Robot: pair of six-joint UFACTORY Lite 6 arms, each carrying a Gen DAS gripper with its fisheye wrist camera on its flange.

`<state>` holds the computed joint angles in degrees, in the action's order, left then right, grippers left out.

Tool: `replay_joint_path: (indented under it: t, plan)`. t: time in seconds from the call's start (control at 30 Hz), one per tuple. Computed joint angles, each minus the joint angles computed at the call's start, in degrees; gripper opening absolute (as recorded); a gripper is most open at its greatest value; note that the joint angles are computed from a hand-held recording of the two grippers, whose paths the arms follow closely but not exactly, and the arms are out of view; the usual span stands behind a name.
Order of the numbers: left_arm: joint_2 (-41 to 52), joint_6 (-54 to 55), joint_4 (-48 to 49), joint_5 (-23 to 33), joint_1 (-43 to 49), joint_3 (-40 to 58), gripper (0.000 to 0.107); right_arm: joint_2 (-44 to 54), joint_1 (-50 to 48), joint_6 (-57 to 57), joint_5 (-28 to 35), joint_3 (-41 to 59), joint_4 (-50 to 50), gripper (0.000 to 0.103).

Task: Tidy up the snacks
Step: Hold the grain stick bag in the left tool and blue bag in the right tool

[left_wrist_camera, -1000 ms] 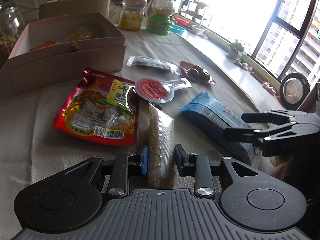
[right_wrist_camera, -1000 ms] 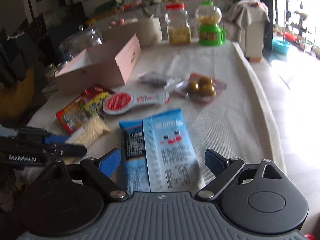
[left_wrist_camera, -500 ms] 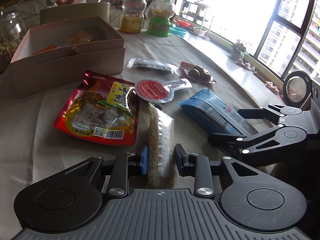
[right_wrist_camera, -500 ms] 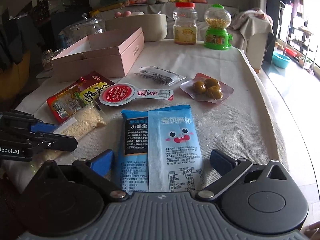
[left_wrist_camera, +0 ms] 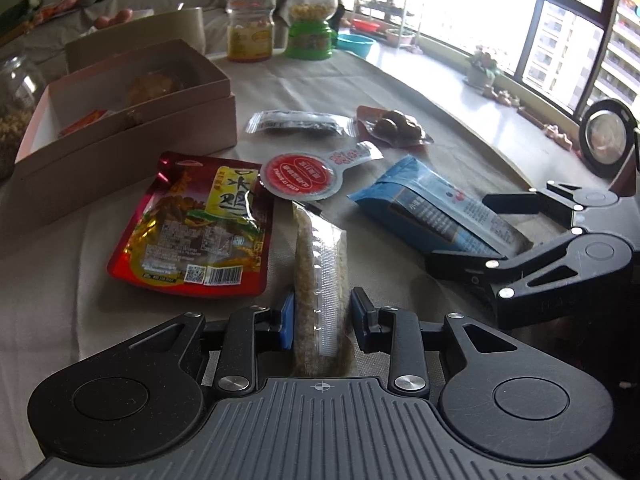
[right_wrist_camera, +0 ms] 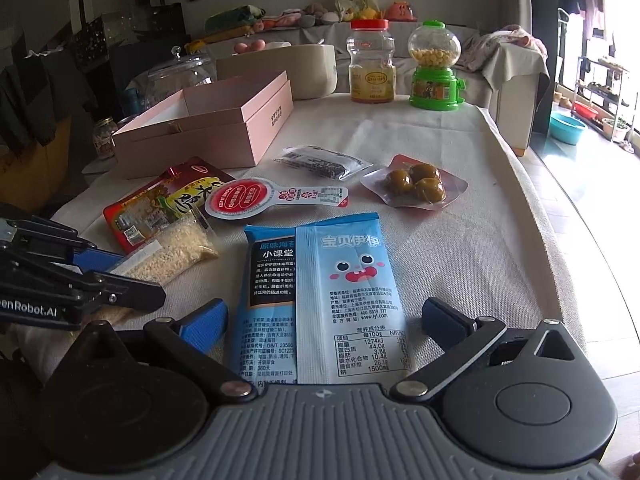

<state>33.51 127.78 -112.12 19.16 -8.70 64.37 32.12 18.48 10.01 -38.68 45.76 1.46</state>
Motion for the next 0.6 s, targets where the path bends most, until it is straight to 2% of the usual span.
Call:
replay_joint_path:
  t: [0.13,0.37,0.5,0.57,0.6]
  plan:
    - [0.4,-1.1,0.8,2.8,1.6,-0.4,0.034,0.3,0.6,-0.3,-0.1,0.3,1.6,0.103]
    - [0.2,0.6,-3.6,5.0,2.3,-1.8,0.034,0.0,-0.6,2.4,0.2,0.3,-1.3,0.103]
    - [0.0,0.7,-5.4,5.6,2.5,-2.5,0.032,0.4,1.8,-6.0,3.9,2.2,4.8,0.103]
    - [-0.5,0.8,-5.9,5.0,2.2,-2.8,0.032,0.1,3.0,-9.0,4.3,2.2,7.9,0.099]
    - [-1.1,0.5,-5.6,4.4,2.0,-3.2,0.032,-0.6,3.2,-9.5,4.5,1.9,7.5,0.089]
